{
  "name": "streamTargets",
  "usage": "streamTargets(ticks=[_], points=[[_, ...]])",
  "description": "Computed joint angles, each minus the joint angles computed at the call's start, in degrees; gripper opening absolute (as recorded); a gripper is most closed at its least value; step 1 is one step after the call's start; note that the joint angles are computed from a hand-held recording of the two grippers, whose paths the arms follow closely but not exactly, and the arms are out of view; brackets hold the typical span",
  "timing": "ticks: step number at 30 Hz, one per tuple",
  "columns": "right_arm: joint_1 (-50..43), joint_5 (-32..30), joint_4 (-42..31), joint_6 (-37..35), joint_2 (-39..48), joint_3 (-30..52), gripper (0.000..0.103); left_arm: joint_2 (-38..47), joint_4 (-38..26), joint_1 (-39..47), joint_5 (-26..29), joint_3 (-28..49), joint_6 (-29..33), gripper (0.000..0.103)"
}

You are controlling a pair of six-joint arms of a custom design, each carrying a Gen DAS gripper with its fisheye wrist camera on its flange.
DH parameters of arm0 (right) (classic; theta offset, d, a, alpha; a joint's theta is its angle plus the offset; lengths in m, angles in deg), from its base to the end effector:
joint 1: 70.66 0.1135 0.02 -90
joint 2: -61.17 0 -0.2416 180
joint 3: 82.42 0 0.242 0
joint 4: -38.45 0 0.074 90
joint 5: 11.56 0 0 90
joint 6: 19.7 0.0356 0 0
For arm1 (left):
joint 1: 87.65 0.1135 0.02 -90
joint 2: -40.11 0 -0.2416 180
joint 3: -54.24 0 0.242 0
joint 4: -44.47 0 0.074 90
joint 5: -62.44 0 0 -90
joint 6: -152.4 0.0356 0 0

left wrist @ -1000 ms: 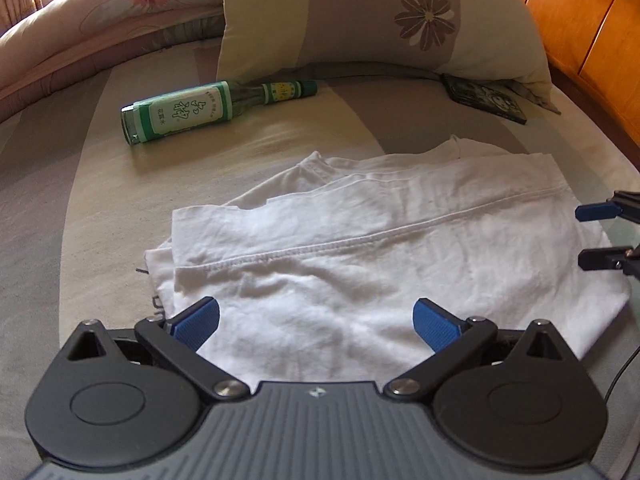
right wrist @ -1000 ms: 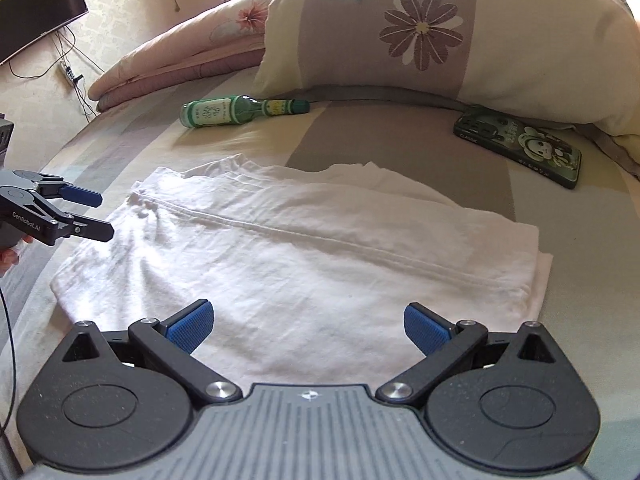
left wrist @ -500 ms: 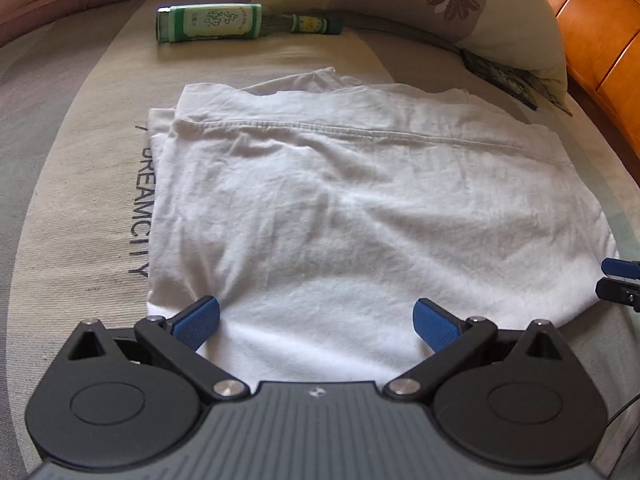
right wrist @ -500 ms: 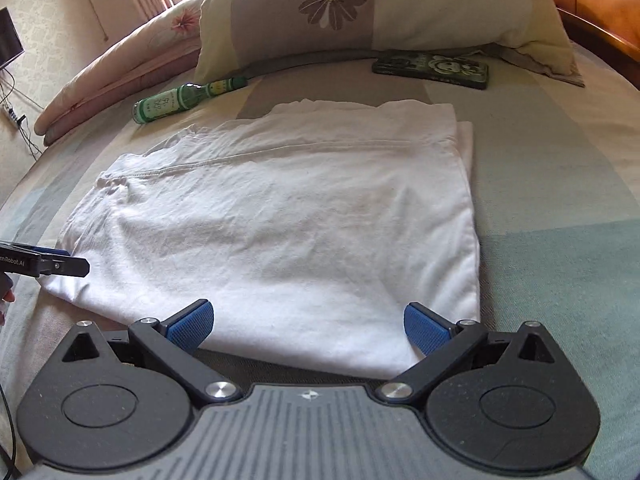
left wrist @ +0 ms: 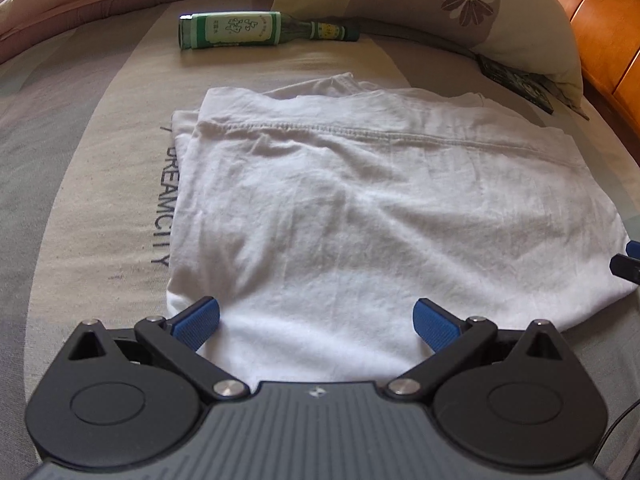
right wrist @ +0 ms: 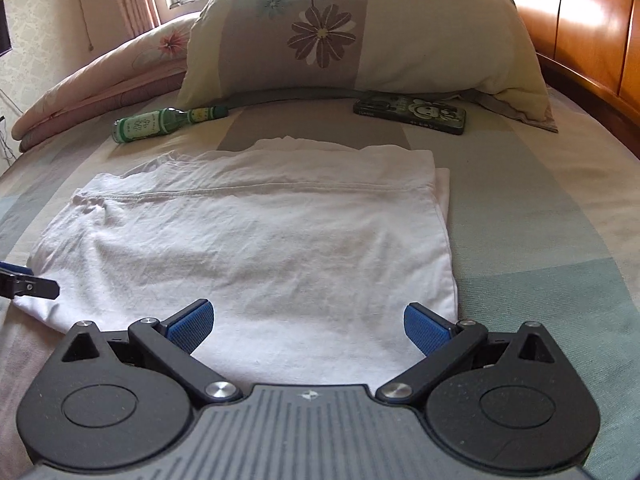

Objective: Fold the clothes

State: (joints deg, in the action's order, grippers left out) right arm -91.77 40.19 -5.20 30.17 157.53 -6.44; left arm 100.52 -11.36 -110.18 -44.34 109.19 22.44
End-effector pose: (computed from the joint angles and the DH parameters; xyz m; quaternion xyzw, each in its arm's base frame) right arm 0.3048 -0.0941 0.1777 -0.2247 0.8958 0.1666 0.3453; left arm 0.1827 -0.0647 0.2058 -0.1810 0.9419 -0.0064 0.2830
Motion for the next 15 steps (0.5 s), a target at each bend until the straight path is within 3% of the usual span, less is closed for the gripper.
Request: streamTargets(ticks=[6,9,13,15], points=[[-3.1,-2.1,0.1,-3.1,2.4,-0.3,0.103,-7.0,-1.9,1.4,2.3,-1.7,3.0,0.102],[-3.6,-3.3,2.4,-2.1,1.8,-2.2,0.103,-8.7,0.8,3.8,4.1,-1.7,6.8,0.102],[-4.4,-4.8,5.2,-2.9,1.1,-4.7,0.103,-8.0,3.3,7.2,9.1,-4.1,7.0,0.102],[-5.1,-5.7,4.8,-4.6,1.4,-4.7,0.103,-12.8,3.8,4.8,7.2,-8.3,5.7,0.102]])
